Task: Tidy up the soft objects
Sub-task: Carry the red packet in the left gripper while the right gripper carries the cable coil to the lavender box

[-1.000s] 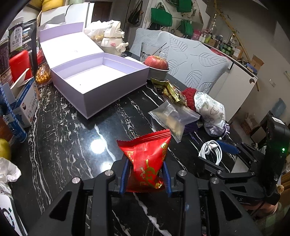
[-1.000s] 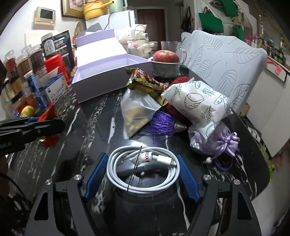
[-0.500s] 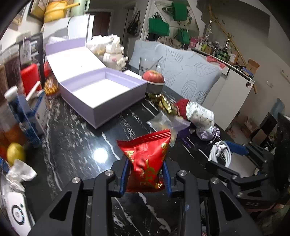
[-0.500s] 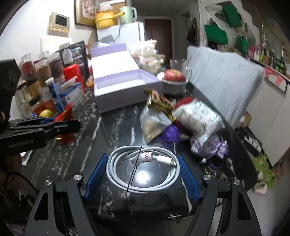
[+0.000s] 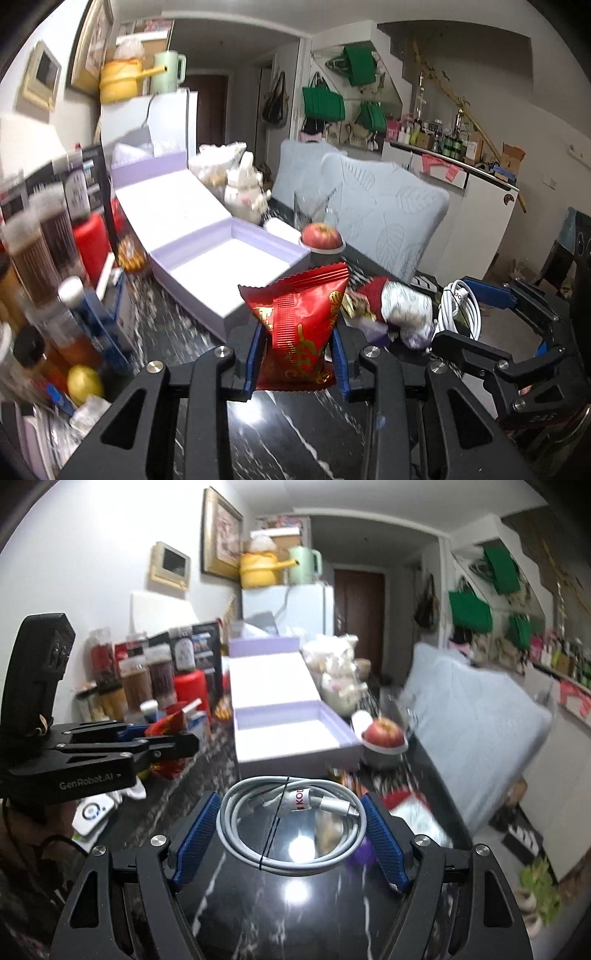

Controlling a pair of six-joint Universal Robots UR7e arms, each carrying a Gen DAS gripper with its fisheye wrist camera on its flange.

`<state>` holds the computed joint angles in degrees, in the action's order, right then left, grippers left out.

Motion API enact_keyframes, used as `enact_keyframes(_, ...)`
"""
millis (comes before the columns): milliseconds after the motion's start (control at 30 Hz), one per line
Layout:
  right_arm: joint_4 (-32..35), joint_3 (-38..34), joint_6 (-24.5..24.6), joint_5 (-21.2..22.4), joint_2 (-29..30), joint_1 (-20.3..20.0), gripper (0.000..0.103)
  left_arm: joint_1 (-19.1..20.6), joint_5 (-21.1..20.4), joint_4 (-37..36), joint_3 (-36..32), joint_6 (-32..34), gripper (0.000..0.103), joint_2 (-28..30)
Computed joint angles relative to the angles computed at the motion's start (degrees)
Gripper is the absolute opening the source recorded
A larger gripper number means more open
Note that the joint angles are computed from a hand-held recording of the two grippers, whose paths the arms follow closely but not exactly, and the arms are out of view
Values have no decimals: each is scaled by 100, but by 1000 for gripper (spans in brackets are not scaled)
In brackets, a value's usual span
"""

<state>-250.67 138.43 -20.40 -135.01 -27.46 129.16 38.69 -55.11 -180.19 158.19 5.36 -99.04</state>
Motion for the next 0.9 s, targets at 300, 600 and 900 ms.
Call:
enact_keyframes(300, 516, -433, -680, 730, -508, -293, 78, 232, -52, -557, -620, 816, 32, 503)
enact_keyframes(600, 1322, -1202, -1291, 1163, -912, -660, 78, 727, -273, -1063, -1629, 1627, 32, 1396)
enact_keyframes(900, 2103, -2195, -1876, 1373, -915, -963, 78, 1258, -213, -1325, -2756, 2151, 32, 2424)
